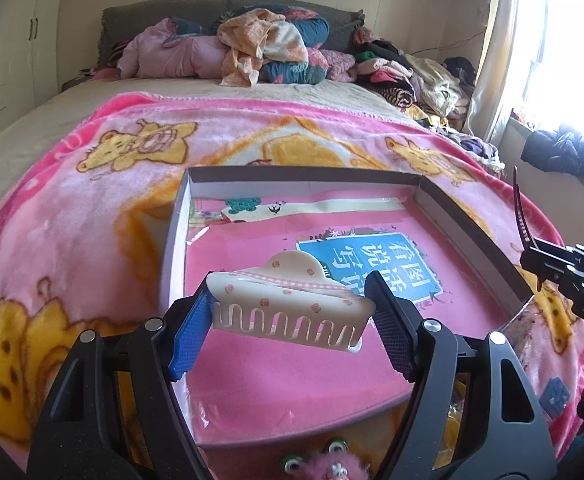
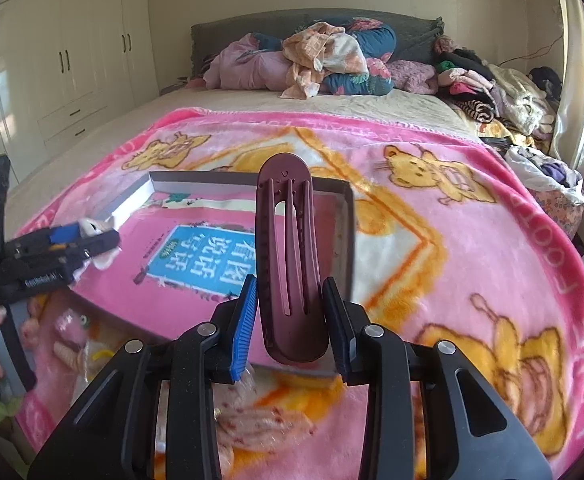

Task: Organize jewelry
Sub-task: 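Carry the white claw clip and maroon clip over the pink-lined box with both tools, then lower both clips into the box and open both tools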

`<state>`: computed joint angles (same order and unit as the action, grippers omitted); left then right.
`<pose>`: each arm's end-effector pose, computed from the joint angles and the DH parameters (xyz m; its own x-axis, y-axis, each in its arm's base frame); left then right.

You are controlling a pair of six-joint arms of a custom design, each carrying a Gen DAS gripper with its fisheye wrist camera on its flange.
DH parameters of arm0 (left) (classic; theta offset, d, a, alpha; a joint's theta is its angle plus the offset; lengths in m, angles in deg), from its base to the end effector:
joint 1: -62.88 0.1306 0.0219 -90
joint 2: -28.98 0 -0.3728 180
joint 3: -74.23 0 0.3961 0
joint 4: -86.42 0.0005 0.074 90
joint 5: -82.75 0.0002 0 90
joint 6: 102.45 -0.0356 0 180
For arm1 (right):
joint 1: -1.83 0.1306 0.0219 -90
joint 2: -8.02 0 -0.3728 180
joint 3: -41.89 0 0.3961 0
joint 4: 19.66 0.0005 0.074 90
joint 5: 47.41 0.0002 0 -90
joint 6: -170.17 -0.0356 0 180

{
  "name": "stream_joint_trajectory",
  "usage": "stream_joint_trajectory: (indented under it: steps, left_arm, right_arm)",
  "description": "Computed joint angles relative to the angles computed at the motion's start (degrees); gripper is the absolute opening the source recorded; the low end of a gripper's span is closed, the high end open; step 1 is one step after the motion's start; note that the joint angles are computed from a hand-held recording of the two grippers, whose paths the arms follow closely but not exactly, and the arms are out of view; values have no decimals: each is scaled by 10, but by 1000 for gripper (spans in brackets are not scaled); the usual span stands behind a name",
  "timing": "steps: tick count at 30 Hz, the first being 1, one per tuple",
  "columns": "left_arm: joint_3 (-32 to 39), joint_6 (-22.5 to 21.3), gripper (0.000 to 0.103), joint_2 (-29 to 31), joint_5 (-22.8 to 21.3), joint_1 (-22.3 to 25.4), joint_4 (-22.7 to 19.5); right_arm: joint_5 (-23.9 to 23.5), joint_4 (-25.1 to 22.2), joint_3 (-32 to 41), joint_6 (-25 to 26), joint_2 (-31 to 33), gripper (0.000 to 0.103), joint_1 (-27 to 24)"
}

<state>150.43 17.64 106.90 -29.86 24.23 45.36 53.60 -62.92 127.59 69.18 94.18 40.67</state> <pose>0.3348 -0.2508 0.4105 -0.6375 -0.0828 -0.7660 0.0423 0.9890 -0.1421 0.3719 0.2901 0.4239 -0.6253 -0.2632 -0.7346 -0.3962 0.9181 0.0082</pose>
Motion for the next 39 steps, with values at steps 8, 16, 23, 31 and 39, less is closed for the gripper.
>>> stream_joint_trajectory:
  steps: [8, 16, 23, 31, 39]
  left_arm:
    - [1, 0, 65, 14, 15, 8, 0]
    - [-1, -4, 65, 16, 15, 8, 2]
    - [-1, -4, 65, 16, 16, 7, 2]
    - [0, -3, 65, 16, 14, 6, 1]
    - [0, -6, 79, 14, 0, -4, 4]
  right_arm:
    - [0, -19, 36, 5, 56, 32, 0]
    - [-4, -45, 53, -9, 81, 32, -9]
    - [-3, -63, 62, -10, 93, 32, -9]
    - [-12, -45, 46, -29, 80, 40, -10]
    - [7, -19, 14, -44, 39, 59, -3]
